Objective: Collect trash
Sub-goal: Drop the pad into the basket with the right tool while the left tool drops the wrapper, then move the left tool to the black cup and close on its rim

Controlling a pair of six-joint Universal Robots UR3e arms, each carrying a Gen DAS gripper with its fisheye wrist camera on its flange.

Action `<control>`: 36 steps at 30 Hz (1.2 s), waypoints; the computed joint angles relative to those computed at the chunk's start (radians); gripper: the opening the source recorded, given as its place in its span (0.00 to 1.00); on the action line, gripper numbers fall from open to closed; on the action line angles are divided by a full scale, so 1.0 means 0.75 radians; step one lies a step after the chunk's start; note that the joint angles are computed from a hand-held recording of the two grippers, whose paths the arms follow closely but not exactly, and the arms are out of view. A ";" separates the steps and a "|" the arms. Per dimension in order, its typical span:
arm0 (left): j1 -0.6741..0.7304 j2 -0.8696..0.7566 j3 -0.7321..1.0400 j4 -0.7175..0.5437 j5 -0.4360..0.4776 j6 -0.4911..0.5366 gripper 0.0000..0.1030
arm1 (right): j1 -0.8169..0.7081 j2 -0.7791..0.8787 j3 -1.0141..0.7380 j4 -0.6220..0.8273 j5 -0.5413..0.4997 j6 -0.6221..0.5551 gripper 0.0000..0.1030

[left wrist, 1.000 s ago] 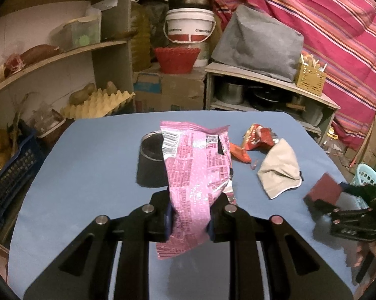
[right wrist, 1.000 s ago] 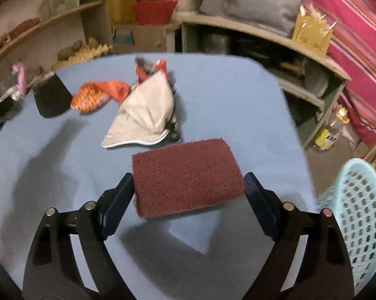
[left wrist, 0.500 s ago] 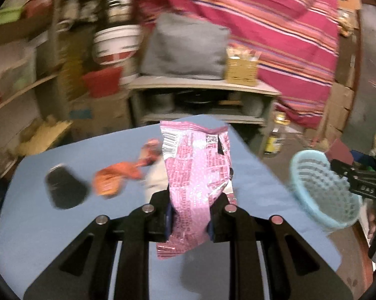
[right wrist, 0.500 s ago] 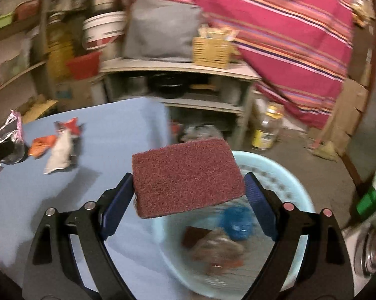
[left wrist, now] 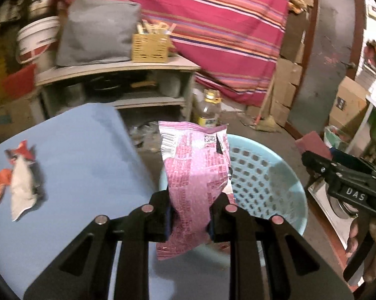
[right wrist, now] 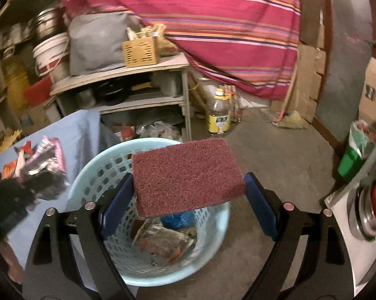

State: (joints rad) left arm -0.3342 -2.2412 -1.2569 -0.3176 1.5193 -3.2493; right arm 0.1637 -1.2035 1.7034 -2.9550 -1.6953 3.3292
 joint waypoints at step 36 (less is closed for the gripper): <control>0.598 0.591 -0.887 0.364 0.047 0.220 0.93 | 0.278 0.411 -0.635 0.288 -0.174 0.150 0.96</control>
